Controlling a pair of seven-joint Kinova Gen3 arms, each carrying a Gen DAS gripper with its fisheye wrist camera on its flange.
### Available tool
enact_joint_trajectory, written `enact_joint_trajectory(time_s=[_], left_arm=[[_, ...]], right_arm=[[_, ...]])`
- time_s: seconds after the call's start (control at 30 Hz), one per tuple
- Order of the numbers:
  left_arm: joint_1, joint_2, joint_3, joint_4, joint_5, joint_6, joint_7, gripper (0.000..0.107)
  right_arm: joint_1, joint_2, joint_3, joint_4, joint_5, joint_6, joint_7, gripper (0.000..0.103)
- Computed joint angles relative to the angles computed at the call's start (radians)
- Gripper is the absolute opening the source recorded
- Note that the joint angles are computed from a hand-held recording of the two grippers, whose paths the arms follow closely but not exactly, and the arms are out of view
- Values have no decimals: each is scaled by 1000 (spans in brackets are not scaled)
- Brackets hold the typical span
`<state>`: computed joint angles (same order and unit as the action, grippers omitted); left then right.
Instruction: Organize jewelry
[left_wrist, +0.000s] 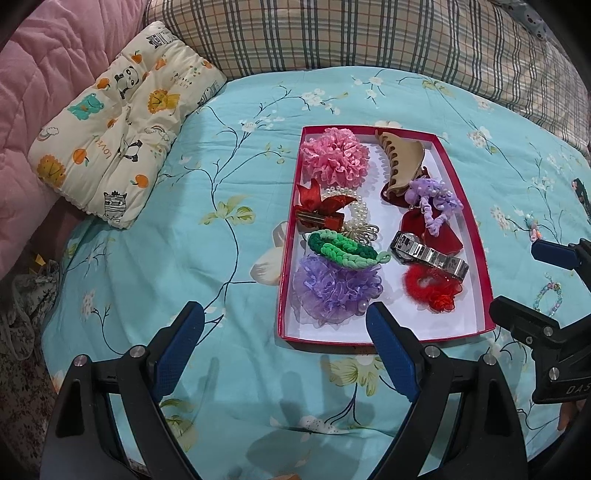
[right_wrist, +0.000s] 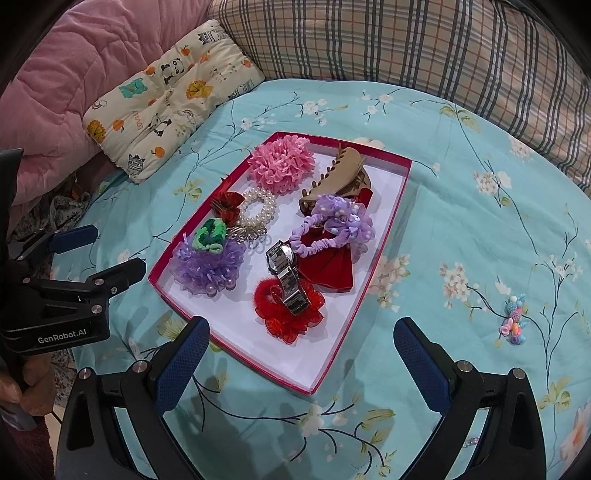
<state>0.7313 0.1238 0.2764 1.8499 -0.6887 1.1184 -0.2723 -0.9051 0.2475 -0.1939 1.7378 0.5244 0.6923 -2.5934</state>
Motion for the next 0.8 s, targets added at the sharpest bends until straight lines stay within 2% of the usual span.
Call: enact_joint_trajectory(time_s=[0.8], left_arm=[[-2, -8, 5, 2, -7, -4, 5, 90]], right_arm=[[5, -8, -2, 2, 1, -2, -2, 101]])
